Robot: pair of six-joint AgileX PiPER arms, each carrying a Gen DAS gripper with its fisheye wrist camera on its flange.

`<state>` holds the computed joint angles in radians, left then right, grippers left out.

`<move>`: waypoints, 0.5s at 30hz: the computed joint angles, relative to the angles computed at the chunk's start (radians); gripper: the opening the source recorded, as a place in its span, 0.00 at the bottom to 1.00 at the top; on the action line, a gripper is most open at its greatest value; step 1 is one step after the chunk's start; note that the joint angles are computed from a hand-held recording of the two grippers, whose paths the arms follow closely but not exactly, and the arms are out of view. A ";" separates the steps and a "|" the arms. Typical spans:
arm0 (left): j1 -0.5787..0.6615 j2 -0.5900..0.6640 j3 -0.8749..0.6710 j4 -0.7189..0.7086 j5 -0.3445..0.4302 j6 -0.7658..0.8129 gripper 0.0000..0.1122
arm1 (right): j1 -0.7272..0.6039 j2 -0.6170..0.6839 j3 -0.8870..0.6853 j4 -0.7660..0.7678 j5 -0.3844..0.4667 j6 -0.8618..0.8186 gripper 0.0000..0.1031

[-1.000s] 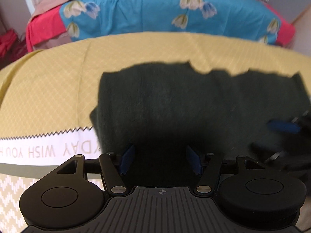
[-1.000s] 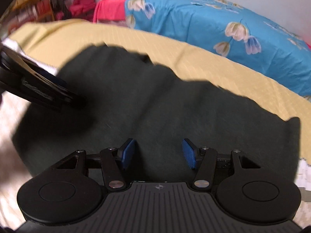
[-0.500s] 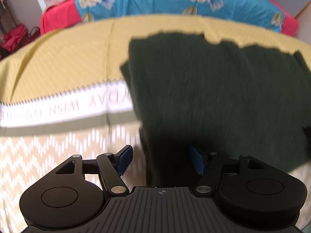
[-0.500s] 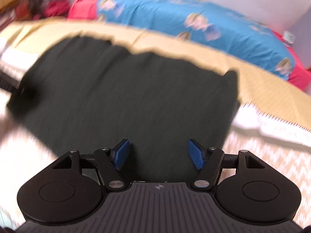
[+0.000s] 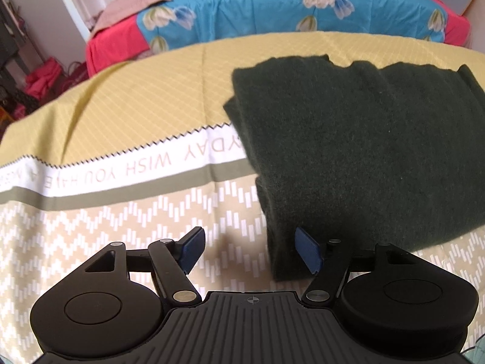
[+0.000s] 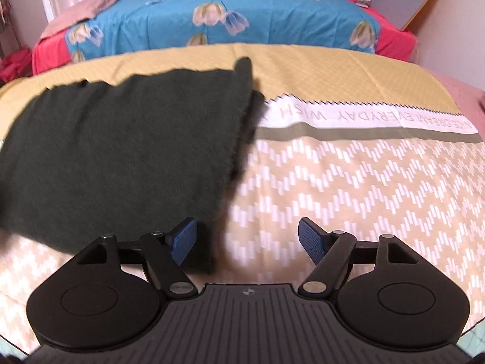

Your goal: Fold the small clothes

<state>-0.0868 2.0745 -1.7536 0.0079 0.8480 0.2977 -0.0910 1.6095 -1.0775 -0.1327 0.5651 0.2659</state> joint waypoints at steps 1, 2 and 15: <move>-0.004 -0.002 -0.002 0.003 0.000 -0.001 0.92 | 0.004 0.000 -0.003 0.010 -0.005 -0.006 0.75; -0.007 -0.007 -0.002 0.006 0.000 -0.001 0.92 | 0.006 -0.008 -0.004 0.029 -0.005 -0.021 0.76; -0.053 0.030 -0.108 0.031 0.049 -0.043 0.92 | -0.006 0.042 -0.094 0.283 0.019 -0.159 0.82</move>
